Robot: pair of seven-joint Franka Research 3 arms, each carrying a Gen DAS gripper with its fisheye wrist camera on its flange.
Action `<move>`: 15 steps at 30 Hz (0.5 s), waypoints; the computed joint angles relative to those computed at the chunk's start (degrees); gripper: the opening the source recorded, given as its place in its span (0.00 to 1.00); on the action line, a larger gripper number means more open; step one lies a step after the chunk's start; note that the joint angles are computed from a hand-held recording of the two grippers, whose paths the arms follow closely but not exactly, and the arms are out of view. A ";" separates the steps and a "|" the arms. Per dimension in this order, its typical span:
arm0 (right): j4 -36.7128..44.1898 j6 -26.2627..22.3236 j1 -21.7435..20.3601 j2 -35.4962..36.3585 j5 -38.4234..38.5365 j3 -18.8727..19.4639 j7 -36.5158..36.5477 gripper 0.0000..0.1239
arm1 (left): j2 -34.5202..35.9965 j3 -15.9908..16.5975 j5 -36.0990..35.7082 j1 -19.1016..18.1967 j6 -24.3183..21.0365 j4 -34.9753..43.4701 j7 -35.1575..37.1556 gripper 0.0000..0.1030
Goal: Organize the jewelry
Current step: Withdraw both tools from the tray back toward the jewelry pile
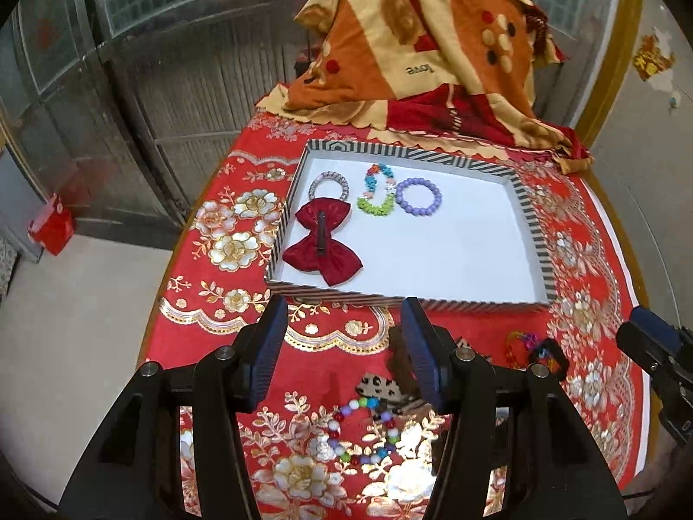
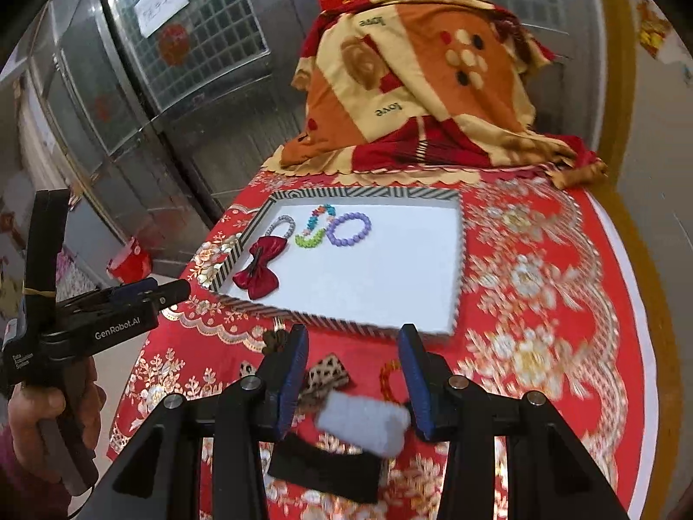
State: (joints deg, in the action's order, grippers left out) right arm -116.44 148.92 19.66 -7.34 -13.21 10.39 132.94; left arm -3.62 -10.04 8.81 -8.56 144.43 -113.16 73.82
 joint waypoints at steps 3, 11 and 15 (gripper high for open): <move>-2.10 -1.67 -0.30 -2.94 -1.85 1.04 2.84 0.33 | -1.76 -0.01 -1.00 -0.33 0.83 -1.80 1.15 0.52; -6.93 -5.87 -1.57 -9.41 -3.90 3.72 7.07 0.34 | -5.08 0.06 -2.48 -1.37 2.23 -5.18 2.71 0.52; -8.11 -7.29 -2.13 -11.06 -3.16 4.30 7.08 0.36 | -5.89 0.02 -2.60 -1.79 2.43 -5.81 2.93 0.52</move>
